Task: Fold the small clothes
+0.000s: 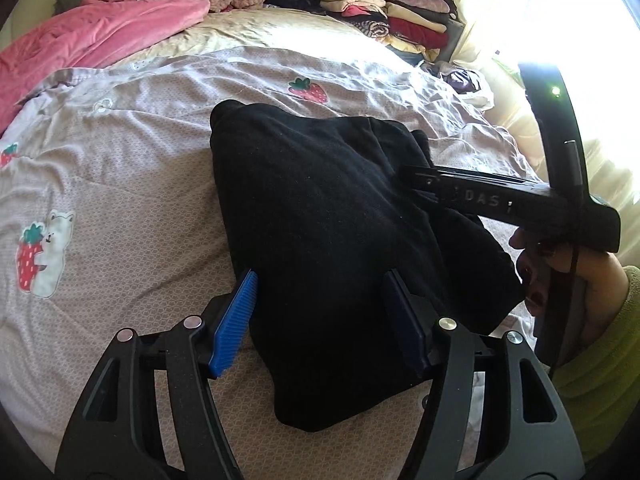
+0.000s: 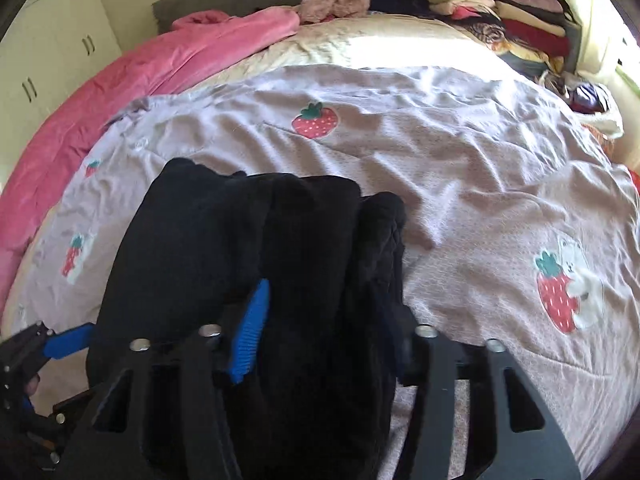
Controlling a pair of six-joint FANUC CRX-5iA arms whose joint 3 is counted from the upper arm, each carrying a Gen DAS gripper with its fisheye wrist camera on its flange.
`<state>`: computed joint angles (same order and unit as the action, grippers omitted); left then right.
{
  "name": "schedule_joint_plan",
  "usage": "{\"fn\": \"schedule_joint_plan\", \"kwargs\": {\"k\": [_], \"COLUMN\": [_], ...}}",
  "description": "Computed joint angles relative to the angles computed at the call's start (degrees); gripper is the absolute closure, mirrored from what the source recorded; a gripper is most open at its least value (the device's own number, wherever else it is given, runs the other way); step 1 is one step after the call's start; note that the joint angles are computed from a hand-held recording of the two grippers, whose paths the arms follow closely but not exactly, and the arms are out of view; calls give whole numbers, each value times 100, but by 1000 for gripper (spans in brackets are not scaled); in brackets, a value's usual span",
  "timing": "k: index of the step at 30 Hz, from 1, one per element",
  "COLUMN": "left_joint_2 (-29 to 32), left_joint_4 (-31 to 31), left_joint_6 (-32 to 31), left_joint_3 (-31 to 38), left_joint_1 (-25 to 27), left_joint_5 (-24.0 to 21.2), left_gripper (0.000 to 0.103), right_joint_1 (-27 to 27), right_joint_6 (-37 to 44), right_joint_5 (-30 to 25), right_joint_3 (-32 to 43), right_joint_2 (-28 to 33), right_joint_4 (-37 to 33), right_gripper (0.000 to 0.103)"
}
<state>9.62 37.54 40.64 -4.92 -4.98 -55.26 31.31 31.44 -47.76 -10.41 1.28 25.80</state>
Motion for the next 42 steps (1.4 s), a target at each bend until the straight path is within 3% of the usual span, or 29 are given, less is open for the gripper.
{"fn": "schedule_joint_plan", "kwargs": {"k": [1,2,10,15,18,22,25,27,31,32,38,42], "left_joint_2": [3,5,26,15,12,-13,-48,-64,-171,-225,-545,-822], "left_joint_4": [-9,-8,47,-59,-137,-169,-116,-84,-28,-10,152,292], "left_joint_6": [6,5,-30,-89,-68,-55,-77,-90,-156,-185,-383,-534], "left_joint_3": [10,15,64,35,13,-20,-84,-115,-217,-270,-577,-818], "left_joint_1": [2,5,16,-26,-23,1,42,74,133,151,284,399], "left_joint_5": [-8,-16,-105,-90,-100,-123,-148,-186,-223,-217,-132,-3], "left_gripper": [46,46,46,46,44,42,42,42,40,38,29,12], "right_joint_1": [3,-2,-2,-136,-113,5,226,424,831,933,1547,1890], "right_joint_6": [19,52,-525,-415,-707,-836,-1270,-1548,-2015,-2166,-3049,-3409], "right_joint_5": [101,130,887,601,669,406,312,341,71,-37,-664,-1107], "right_joint_3": [-52,-60,-818,-760,-918,-846,-1070,-1317,-1652,-1719,-2140,-2278], "right_joint_2": [-15,-9,-571,-261,-212,-268,-548,-821,-1213,-1289,-1753,-1907], "right_joint_4": [38,53,1300,971,1246,1273,1670,1949,2328,2440,3201,3479], "right_gripper": [83,90,93,93,90,81,79,66,60,51,29,16]}}
